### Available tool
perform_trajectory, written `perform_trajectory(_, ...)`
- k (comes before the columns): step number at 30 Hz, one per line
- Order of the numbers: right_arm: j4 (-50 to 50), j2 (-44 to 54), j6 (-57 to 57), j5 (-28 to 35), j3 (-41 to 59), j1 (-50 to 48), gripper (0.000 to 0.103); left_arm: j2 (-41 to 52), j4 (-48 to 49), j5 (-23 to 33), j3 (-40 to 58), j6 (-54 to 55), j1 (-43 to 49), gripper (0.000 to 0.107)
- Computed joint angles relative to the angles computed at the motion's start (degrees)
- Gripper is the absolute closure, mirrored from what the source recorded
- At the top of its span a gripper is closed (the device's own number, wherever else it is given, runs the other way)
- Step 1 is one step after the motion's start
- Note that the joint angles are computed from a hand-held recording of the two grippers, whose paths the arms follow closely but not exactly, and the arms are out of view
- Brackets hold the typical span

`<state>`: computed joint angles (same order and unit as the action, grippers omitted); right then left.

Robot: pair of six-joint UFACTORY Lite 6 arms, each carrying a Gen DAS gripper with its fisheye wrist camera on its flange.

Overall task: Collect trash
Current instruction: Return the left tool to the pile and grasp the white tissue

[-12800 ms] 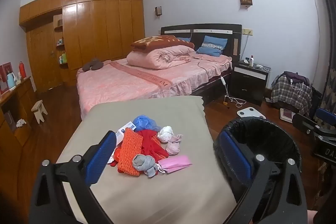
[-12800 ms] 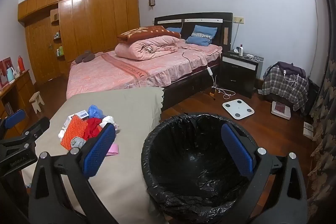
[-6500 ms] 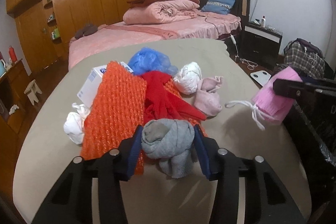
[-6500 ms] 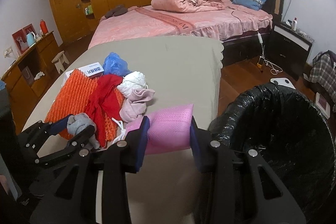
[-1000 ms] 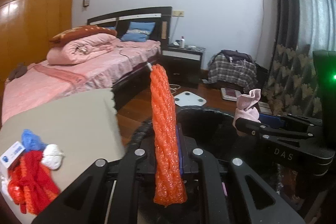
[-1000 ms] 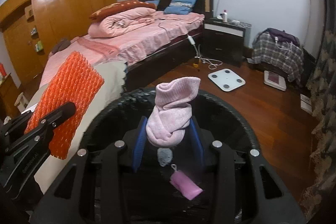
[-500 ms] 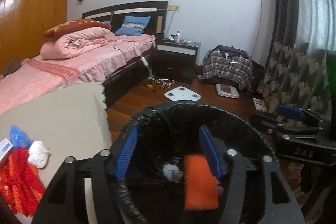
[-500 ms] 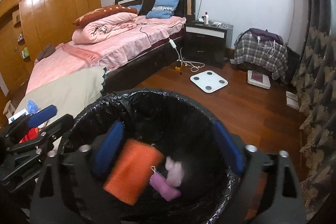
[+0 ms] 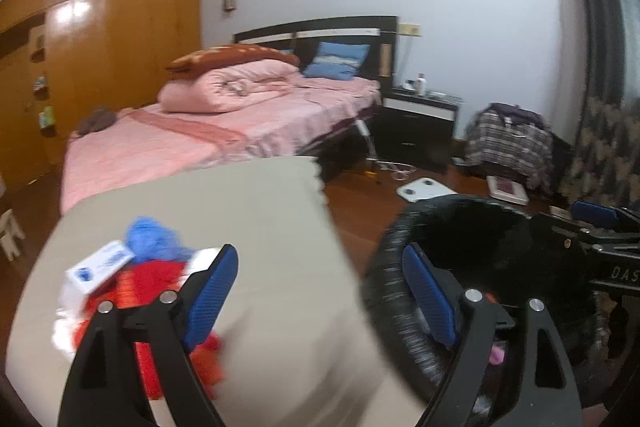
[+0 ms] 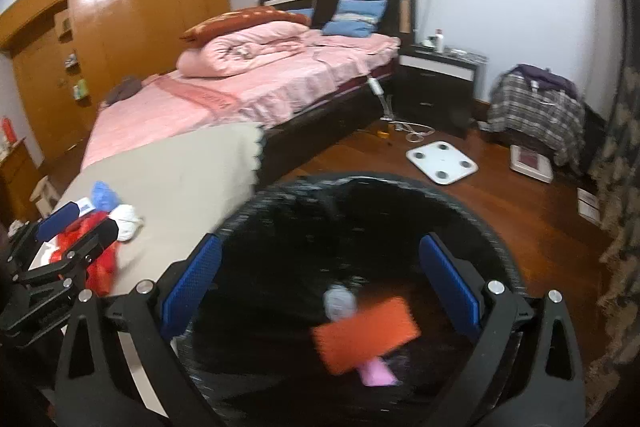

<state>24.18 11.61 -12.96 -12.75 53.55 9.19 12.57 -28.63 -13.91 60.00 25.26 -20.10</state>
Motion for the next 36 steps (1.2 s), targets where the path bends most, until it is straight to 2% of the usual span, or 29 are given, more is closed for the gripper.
perform_trajectory(8, 12.07, 9.14, -10.11, 0.61, 12.49, 10.57, 0.007, -7.22, 3.94, -1.64, -8.56, -2.06, 9.87, 0.024)
perform_trajectory(15, 28.95, 20.17, -27.11, 2.46, 26.58, 17.69, 0.007, -8.97, 16.76, -1.77, -11.95, -11.41, 21.48, 0.024)
perform_trajectory(17, 31.21, 22.39, -29.4, 2.19, 28.67, 18.95, 0.007, -8.26, 19.0, -1.93, -11.84, -12.9, 23.8, 0.024)
perform_trajectory(28, 59.73, 35.97, -58.14, 2.64, 43.06, 23.04, 0.006, 2.39, 27.96, -2.43, -7.54, -20.21, 35.52, 0.025)
perform_trajectory(35, 72.94, 40.91, -71.88, 2.45, 48.89, 23.81, 0.007, 7.97, 39.89, -1.58, -3.79, -32.93, 39.53, 0.03)
perform_trajectory(36, 74.17, 41.32, -73.11, 2.43, 49.33, 23.87, 0.007, 8.55, 42.6, -1.29, -3.01, -35.73, 39.97, 0.034)
